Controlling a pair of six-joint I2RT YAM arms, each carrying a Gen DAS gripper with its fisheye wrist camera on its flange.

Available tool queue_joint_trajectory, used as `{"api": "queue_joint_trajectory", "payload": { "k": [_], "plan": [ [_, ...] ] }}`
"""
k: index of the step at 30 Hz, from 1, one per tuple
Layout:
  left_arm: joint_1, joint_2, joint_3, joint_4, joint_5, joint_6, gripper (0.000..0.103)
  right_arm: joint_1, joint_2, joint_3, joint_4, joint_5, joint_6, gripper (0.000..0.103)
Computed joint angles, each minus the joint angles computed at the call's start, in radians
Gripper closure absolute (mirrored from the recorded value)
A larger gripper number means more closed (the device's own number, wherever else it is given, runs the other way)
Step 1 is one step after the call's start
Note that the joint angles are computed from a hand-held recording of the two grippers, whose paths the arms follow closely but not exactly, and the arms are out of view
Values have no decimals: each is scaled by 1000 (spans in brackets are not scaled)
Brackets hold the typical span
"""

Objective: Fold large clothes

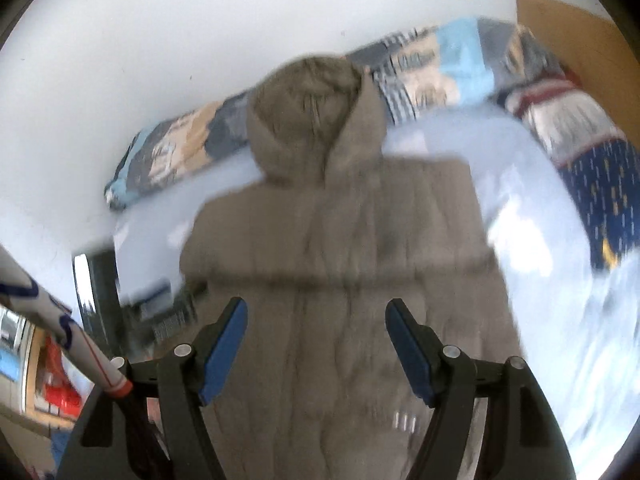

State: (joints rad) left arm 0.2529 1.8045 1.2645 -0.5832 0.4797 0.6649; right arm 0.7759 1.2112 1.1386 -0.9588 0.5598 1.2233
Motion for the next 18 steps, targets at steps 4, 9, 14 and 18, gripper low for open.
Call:
{"api": "queue_joint_trajectory", "payload": {
  "k": [4,9,14,18],
  "plan": [
    [4,18,-2,68,-19,-18,30,-377,100,137,166,-236,-278,27],
    [19,34,24,102,10,-22,30,-632,496,601,103,-281,-486,27],
    [31,79,75,71,30,1,30,-796,798,929,34,-335,-559,27],
    [35,166,187,-33,46,-24,30,-854,997,1171,-43,-317,-641,27]
  ]
}}
